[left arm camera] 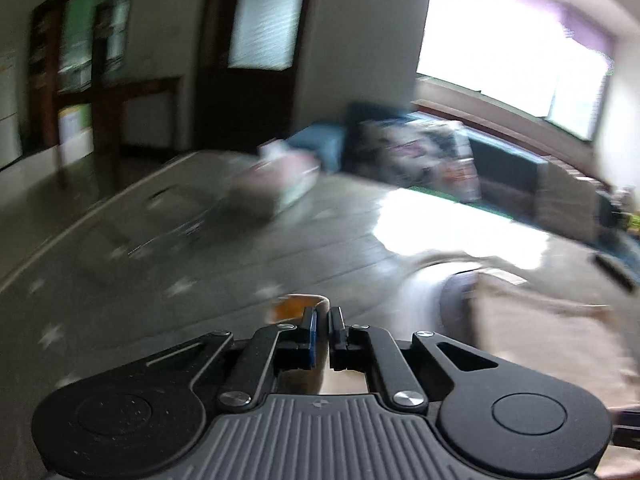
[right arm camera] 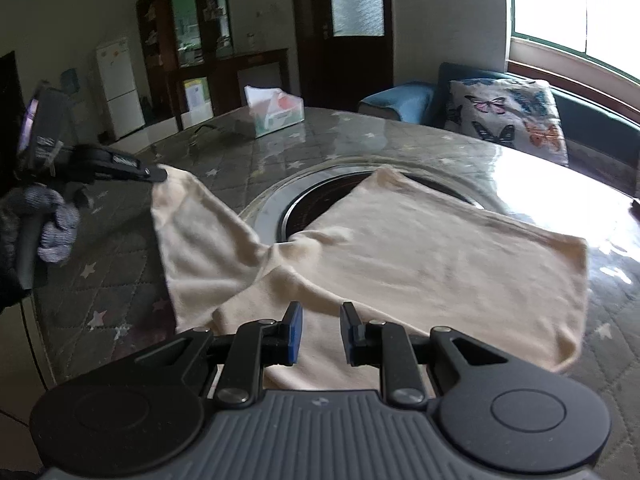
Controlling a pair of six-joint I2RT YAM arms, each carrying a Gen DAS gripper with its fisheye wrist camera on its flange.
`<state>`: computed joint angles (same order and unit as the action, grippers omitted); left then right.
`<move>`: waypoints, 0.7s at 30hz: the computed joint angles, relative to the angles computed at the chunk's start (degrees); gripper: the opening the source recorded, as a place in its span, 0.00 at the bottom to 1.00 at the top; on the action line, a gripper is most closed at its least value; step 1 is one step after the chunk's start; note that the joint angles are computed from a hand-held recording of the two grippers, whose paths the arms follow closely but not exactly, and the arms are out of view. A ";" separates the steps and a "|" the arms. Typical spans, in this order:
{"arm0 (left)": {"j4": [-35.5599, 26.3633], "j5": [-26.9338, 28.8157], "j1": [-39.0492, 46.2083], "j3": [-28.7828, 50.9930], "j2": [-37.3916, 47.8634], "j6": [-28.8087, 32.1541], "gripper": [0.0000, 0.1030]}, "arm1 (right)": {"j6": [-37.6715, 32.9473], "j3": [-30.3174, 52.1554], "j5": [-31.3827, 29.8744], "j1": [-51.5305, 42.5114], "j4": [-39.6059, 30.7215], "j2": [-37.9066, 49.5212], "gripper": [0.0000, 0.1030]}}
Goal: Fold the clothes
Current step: 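Lift the sleeve with the left gripper and fold it across the body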
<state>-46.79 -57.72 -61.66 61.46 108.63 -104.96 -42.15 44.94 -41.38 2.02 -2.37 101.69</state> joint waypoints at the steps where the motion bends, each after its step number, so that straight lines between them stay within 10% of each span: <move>1: 1.52 -0.95 -0.37 1.79 -0.03 3.73 0.06 | 0.06 0.10 -0.27 -0.66 -0.12 -0.03 0.19; 11: 31.45 0.85 -1.80 18.52 8.51 47.49 0.06 | -0.29 2.21 -3.53 -11.05 -1.58 1.56 0.19; 21: 37.84 15.20 -2.06 34.40 22.00 63.04 0.10 | -1.23 6.16 -3.97 -18.22 -3.78 6.84 0.19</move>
<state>-8.96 -42.51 -63.72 95.86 130.63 -41.93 -43.38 51.09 -45.36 -16.21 -6.14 108.53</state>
